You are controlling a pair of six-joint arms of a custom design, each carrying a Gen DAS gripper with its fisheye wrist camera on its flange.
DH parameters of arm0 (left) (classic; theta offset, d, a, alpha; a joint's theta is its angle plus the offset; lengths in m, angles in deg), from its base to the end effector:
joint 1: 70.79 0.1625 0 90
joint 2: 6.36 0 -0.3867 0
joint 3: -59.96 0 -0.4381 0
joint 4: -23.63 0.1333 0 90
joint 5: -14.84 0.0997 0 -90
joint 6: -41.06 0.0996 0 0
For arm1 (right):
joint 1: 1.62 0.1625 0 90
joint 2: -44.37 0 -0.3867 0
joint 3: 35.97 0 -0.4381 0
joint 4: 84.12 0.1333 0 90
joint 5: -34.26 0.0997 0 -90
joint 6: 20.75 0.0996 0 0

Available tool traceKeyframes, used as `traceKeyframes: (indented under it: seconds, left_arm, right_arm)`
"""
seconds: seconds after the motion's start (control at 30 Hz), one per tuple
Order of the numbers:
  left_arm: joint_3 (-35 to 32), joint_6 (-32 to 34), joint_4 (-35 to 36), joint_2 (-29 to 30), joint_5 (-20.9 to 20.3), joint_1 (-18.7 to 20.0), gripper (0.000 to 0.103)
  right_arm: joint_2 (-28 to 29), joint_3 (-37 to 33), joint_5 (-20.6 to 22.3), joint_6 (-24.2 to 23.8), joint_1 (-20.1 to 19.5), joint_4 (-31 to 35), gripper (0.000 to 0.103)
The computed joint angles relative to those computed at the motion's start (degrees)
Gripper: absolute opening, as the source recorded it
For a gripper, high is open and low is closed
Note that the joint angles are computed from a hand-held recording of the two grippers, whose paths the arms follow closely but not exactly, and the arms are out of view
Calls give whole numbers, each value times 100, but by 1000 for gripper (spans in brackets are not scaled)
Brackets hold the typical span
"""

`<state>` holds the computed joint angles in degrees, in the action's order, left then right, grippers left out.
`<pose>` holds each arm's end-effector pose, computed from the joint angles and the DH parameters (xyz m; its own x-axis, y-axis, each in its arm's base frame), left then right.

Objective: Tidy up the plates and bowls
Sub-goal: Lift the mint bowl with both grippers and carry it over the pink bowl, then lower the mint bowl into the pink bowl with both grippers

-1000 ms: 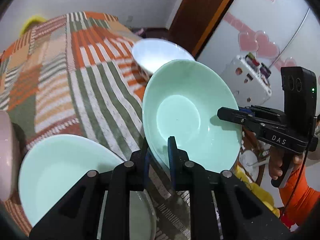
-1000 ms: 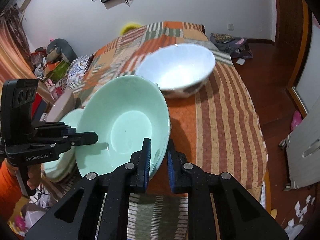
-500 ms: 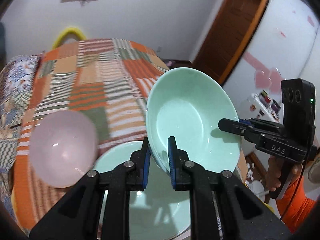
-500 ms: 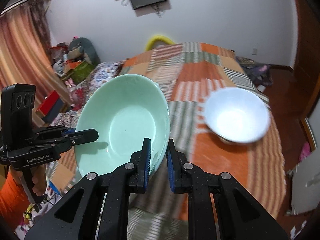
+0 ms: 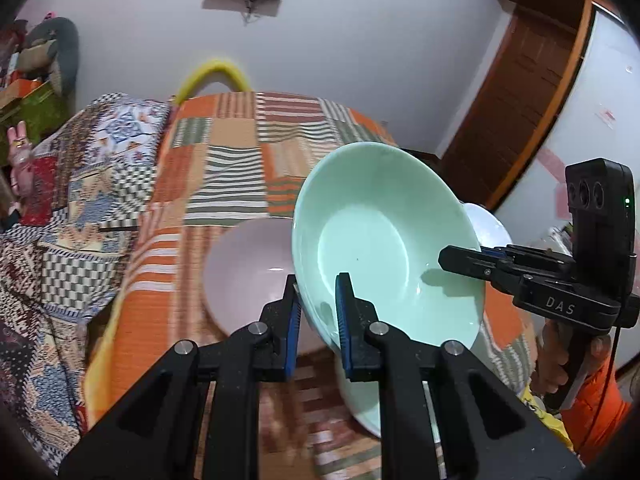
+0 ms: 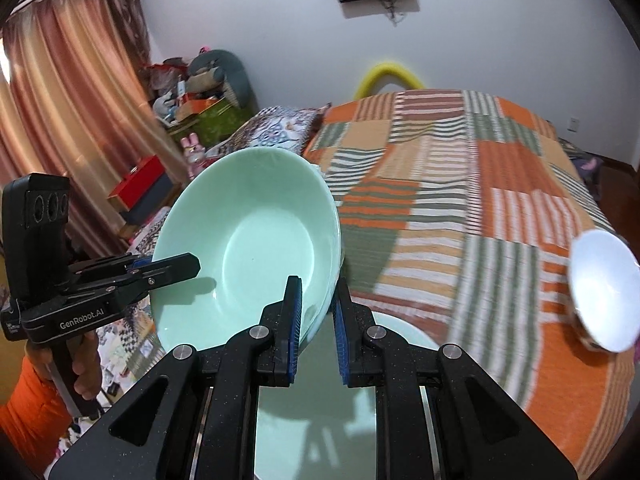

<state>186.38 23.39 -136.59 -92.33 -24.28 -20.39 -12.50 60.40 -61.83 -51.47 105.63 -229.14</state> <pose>-0.1426 -0.5028 0.2590 -0.8651 -0.1026 -0.4910 0.3051 0.6693 -0.6775 0.3165 -0.6053 0.1389 -0.6776 -0.7003 0.2246 -0.7350 0.6543 -0.1778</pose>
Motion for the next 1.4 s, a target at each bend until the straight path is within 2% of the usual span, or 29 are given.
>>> traceKeyframes:
  seconds: [0.23, 0.47, 0.7, 0.97, 1.17, 1.4]
  left_arm:
    - [90, 15, -45, -166, 114, 281, 16]
    - [-35, 32, -192, 49, -188, 774, 16]
    - [-213, -3, -201, 348, -407, 1087, 16]
    - [-309, 64, -278, 527, -531, 1250, 16]
    - [-402, 32, -262, 616, -565, 1322, 16]
    - [-448, -249, -81, 514, -884, 1425, 19]
  right_arm:
    - [496, -293, -243, 32, 210, 88, 14]
    - [871, -529, -472, 183, 247, 186, 14]
    - [1130, -696, -775, 314, 232, 243, 14]
    - [1305, -817, -970, 426, 224, 347, 15]
    - [1327, -847, -949, 426, 212, 360, 15]
    - [1353, -908, -1002, 427, 213, 473, 15]
